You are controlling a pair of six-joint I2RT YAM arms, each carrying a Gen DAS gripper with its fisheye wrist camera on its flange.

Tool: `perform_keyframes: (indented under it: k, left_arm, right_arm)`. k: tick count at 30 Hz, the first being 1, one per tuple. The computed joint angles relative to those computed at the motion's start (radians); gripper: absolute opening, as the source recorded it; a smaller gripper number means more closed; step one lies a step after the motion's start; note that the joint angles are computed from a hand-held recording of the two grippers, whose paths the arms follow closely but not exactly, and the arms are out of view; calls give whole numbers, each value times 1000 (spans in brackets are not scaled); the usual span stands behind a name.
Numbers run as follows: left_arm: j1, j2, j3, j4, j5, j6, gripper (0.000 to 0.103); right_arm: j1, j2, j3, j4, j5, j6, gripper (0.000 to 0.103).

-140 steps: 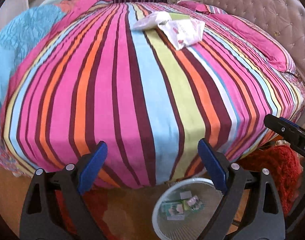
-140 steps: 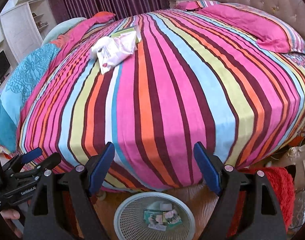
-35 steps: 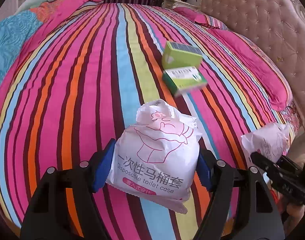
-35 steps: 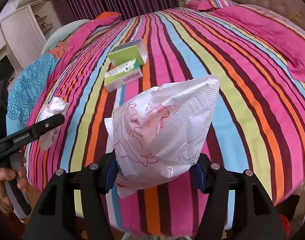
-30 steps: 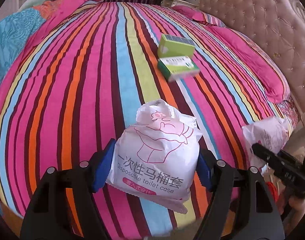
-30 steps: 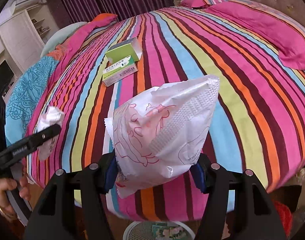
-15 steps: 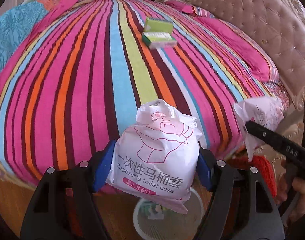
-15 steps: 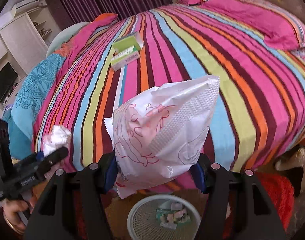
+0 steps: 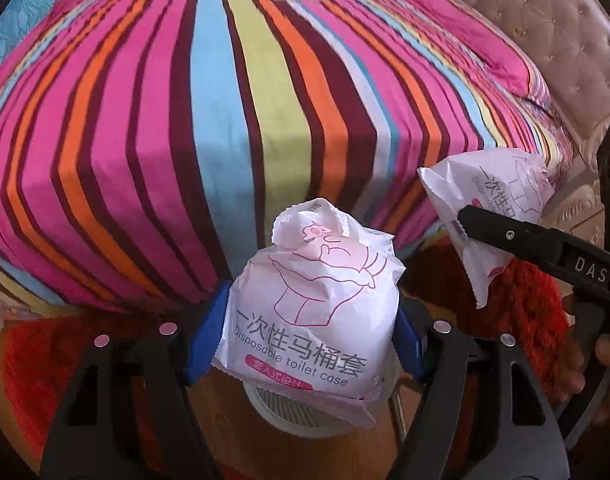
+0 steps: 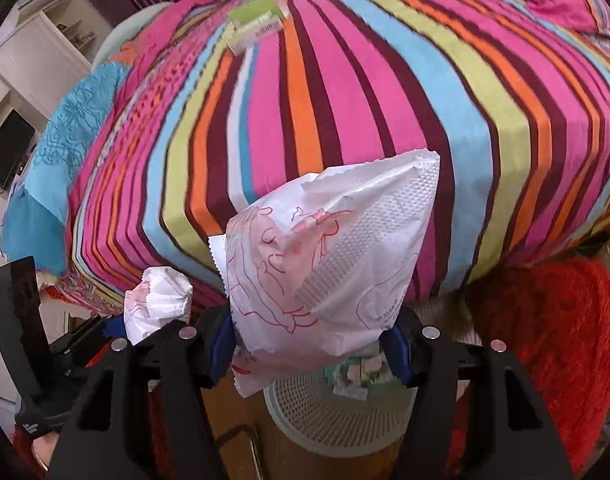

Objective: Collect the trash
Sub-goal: 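Carry both white bags over the wastebasket and open both tools to drop them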

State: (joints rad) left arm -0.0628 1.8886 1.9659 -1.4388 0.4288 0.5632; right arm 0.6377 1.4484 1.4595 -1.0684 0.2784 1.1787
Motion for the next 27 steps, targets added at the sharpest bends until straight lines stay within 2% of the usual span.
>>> perform_keyframes:
  k: [6, 15, 27]
  left_arm:
    - [-11, -33, -120, 2, -39, 25, 70]
    - [-48, -28, -215, -3, -118, 47, 71]
    - [-82, 84, -241, -39, -208, 5, 71]
  right_arm:
    - [0, 3, -62, 4, -83, 37, 58]
    - [-39, 46, -119, 10, -224, 43, 58]
    - [-129, 129, -189, 61, -424, 57, 58]
